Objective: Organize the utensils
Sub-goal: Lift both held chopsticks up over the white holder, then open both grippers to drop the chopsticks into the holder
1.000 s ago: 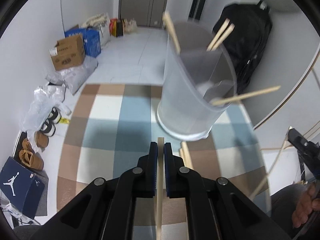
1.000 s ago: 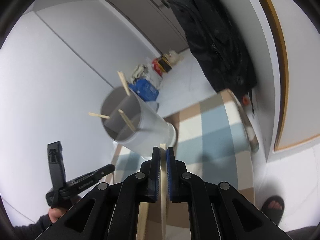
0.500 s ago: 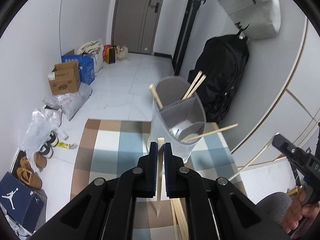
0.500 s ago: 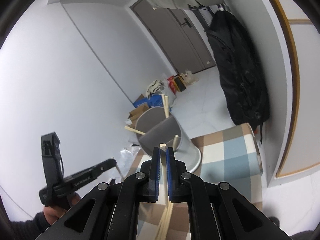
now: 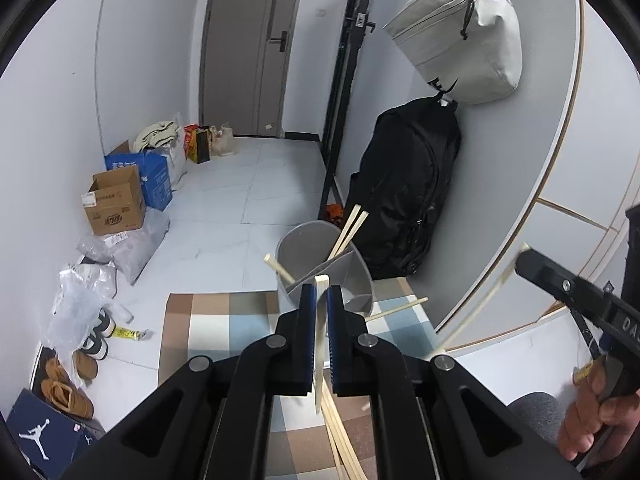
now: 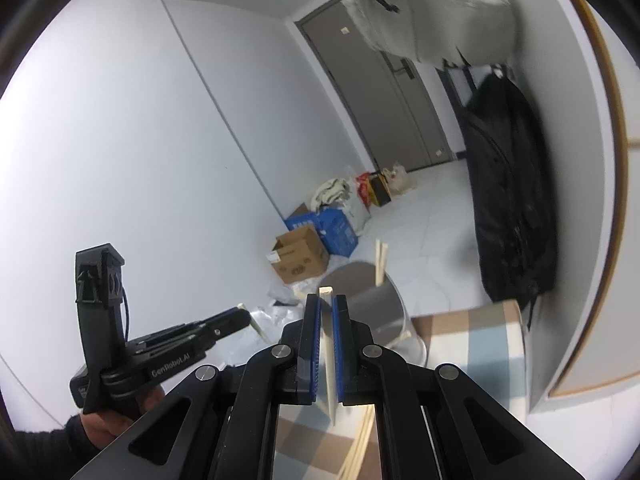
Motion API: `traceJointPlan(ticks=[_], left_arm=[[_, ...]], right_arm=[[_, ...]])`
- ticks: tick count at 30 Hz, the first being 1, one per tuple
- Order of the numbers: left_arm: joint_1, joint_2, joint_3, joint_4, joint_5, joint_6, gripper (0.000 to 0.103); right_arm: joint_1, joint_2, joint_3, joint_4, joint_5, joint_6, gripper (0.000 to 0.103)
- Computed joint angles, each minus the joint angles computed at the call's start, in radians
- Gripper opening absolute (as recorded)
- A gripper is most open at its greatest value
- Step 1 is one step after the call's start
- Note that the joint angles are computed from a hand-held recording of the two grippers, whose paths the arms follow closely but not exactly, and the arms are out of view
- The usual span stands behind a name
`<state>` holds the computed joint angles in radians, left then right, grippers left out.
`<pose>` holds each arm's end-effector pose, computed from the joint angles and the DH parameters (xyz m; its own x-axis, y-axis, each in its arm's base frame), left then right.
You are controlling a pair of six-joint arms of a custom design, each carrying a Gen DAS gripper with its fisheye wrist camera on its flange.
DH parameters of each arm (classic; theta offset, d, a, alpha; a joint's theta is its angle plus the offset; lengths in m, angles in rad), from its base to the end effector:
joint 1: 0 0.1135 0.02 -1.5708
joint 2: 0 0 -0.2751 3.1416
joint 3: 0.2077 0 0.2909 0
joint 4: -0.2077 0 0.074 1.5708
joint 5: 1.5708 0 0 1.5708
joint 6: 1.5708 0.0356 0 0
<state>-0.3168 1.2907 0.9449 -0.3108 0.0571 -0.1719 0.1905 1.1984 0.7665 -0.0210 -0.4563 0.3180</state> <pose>0.3023 -0.1013 0.2710 -0.6320 0.0275 -0.7744 0.2495 0.9534 -0.1698 0.2904 0.0720 0.2587 -0.5829 0.1735 -0.7938 -0.3966 0.7919 0.4643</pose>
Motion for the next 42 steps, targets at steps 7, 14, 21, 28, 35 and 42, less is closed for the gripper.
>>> traceJointPlan(ticks=[7, 14, 21, 28, 35, 42], left_arm=[[0.017, 0.013, 0.079, -0.035, 0.031, 0.021, 0.001], [0.026, 0.06, 0.192, -0.046, 0.041, 0.043, 0.001], [0.032, 0.135, 0.288, -0.047, 0.037, 0.05, 0.001], [0.037, 0.198, 0.351, -0.031, 0.03, 0.073, 0.001], [0.065, 0.283, 0.376, -0.005, 0.078, 0.077, 0.001], [0.086, 0.315, 0.371, -0.011, 0.118, 0.074, 0.001]], right_arm=[[0.016, 0.085, 0.149, -0.047, 0.006, -0.01, 0.005], [0.018, 0.199, 0.313, -0.082, 0.002, -0.029, 0.005], [0.025, 0.339, 0.5, -0.141, 0.021, -0.059, 0.005], [0.047, 0.449, 0.648, -0.187, 0.065, -0.119, 0.005], [0.065, 0.573, 0.742, -0.219, 0.079, -0.151, 0.005], [0.08, 0.641, 0.741, -0.228, 0.094, -0.221, 0.005]])
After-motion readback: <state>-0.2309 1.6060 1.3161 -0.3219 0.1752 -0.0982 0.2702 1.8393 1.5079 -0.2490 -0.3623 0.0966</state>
